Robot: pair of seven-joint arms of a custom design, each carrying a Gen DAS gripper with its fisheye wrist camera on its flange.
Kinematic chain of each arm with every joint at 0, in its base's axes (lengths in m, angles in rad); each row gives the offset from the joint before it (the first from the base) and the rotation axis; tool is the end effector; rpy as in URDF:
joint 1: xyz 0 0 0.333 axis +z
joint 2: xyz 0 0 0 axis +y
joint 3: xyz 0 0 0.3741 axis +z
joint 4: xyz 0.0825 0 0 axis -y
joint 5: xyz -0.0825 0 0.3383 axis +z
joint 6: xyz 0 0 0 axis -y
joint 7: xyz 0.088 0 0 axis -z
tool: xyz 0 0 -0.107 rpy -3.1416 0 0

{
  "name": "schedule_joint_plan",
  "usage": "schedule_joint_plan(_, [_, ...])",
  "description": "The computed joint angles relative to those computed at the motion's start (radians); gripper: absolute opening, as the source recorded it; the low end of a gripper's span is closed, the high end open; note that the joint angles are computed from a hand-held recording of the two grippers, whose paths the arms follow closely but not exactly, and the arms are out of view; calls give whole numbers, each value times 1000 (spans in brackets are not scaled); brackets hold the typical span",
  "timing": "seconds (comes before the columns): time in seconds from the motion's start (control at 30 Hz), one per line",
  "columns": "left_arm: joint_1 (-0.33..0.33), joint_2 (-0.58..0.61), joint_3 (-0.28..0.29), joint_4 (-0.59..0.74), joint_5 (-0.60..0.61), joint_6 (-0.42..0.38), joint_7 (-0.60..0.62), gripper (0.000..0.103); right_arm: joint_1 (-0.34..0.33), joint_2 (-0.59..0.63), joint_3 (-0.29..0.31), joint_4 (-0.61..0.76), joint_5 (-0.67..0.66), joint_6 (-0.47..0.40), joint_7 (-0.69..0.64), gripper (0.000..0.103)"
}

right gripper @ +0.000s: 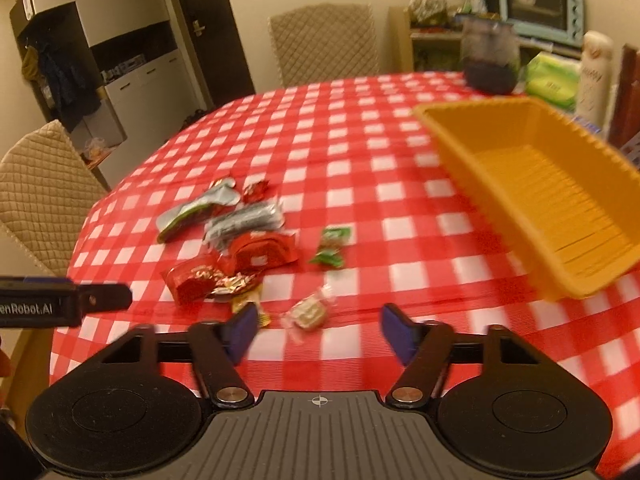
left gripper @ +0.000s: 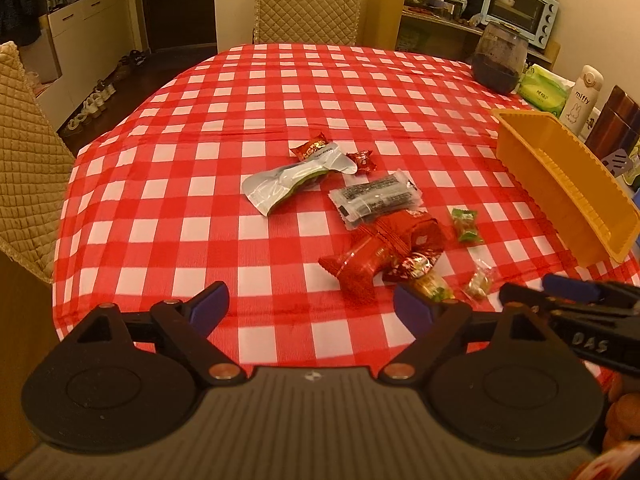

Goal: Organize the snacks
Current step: 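Grasp a small clear-wrapped candy with the right tool while the left tool grasps a red snack packet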

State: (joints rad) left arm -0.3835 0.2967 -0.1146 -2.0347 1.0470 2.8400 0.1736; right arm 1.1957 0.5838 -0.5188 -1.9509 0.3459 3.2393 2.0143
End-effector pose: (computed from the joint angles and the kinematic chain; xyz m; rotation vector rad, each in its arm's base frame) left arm 0.5094 -0.3216 0.4262 -1.8293 1.8706 -0.7298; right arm 0.4989 0.4408 0.3901 -1.7193 1.6164 -0.3832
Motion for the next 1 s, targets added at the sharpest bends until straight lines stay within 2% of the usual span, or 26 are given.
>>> schedule_joint_plan(0.1, [7,18,6,17,-3,8,11,87,-33,41,29,54,-7,-25,7,56])
schedule_joint_plan(0.17, [9,27,11,26,-7,13,16,87,-40,70,27,90,-21,-51,26,51])
schedule_joint_plan(0.23, [11,34,15,30,-12,23,21,87,-65,87,49,119,-42,-75,45,40])
schedule_joint_plan(0.27, [11,37,19,31,-13,27,22,87,-72,94,52,129,-52,-83,58,40])
schedule_joint_plan(0.4, [9,52,28,37,-21,46,31,87,-37,136,-9,165,-105,-96,118,40])
schedule_joint_plan(0.53, [3,66,36,46,-30,57,50,87,-42,152,-20,193,-150,-116,159,40])
schedule_joint_plan(0.57, [2,69,37,47,-33,62,55,87,-46,153,-19,196,-162,-115,164,39])
schedule_joint_plan(0.63, [0,73,40,49,-37,70,65,87,-47,156,-24,197,-187,-117,170,28])
schedule_joint_plan(0.67, [-1,75,41,50,-40,74,73,87,-51,152,-20,191,-193,-110,173,26])
schedule_joint_plan(0.77, [-1,88,40,59,-54,89,115,87,-58,138,-12,163,-194,-83,173,24])
schedule_joint_plan(0.8, [-3,92,42,63,-57,94,127,87,-54,134,-17,153,-191,-77,173,20])
schedule_joint_plan(0.83, [-2,97,43,65,-59,107,144,87,-50,129,-22,144,-188,-70,170,12])
schedule_joint_plan(1.0, [29,132,10,90,-137,154,346,82,-7,116,-77,107,-169,-69,163,12])
